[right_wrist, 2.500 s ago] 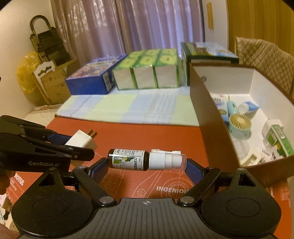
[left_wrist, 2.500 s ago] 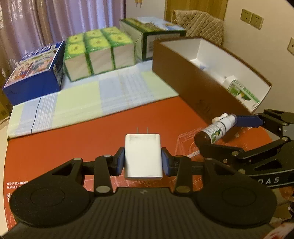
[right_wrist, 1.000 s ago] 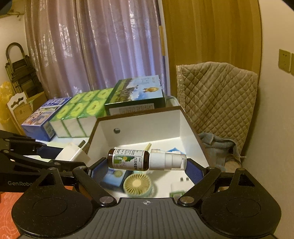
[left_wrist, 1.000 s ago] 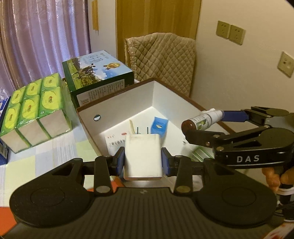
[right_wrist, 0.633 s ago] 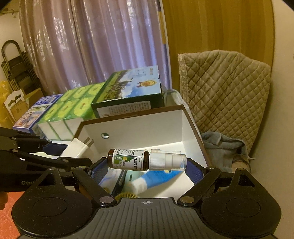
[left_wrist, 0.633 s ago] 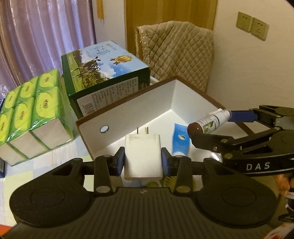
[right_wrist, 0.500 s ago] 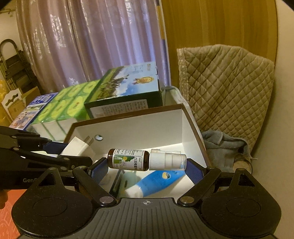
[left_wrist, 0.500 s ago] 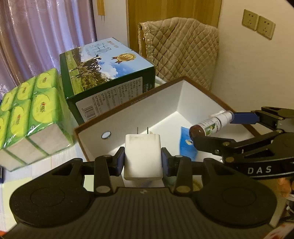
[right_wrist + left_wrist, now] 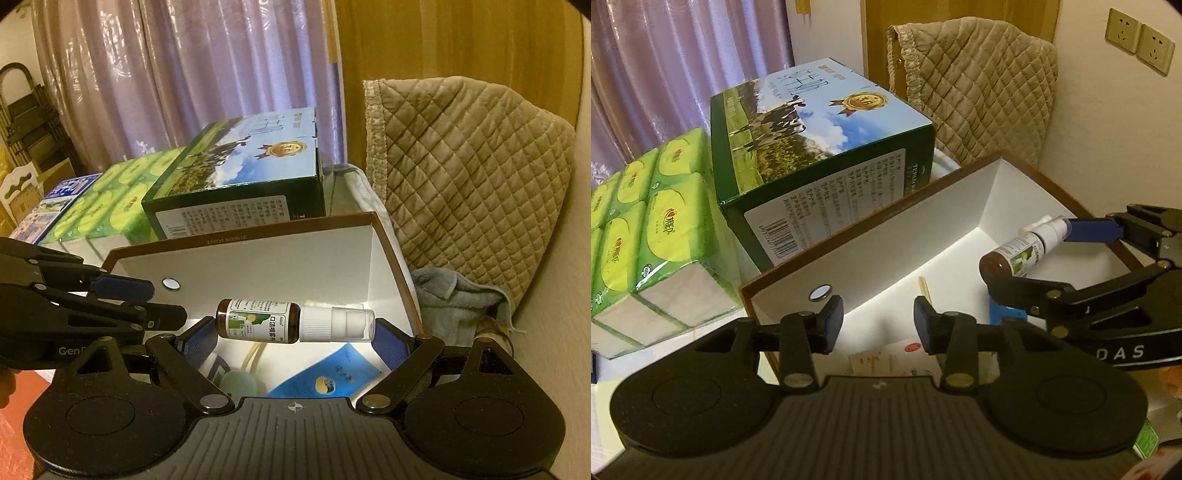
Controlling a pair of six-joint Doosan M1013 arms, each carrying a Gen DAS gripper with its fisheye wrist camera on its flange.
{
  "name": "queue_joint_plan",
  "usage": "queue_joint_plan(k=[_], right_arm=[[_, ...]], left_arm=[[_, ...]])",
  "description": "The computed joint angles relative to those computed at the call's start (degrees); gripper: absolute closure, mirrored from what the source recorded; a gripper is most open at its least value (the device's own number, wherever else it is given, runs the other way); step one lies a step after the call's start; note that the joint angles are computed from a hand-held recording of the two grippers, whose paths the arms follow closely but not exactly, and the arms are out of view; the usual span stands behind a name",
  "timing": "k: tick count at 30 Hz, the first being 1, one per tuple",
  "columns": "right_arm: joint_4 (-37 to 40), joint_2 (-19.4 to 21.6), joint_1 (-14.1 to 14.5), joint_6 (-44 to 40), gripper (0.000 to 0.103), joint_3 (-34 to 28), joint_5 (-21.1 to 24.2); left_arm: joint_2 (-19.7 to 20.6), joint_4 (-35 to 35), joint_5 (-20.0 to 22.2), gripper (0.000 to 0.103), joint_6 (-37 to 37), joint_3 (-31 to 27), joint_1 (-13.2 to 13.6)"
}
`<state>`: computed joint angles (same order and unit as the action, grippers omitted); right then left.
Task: Organize rigid objects
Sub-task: 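Lower the plug and spray bottle into the box and open both grippers, then withdraw both tools from the box back over the mat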
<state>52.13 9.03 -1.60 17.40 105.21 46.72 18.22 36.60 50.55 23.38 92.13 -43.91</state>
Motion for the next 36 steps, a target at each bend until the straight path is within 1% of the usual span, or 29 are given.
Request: queue_joint_plan(k=[7, 17, 23, 36], right_arm=[[-1.13, 1.01, 1.13, 0.42, 0.017, -0.94, -0.38], [-0.51, 1.27, 1.4, -0.22, 0.016, -1.13, 0.06], [-0.79, 0.69, 0.95, -0.38, 0.016, -0.65, 0.4], [0.23, -1.15, -0.79, -0.53, 0.016, 0.49, 1.79]], left_arm=[[-0.08, -0.42, 0.61, 0.063, -0.76, 0.29, 0.52], [-0.29, -1.15, 0.37, 0.061, -0.44, 0.83, 0.64], [-0.6, -1.0, 0.11, 0.058, -0.34, 1.06, 0.23], [-1.78, -0.35, 0.83, 0.057, -1.94, 1.73, -1.37]])
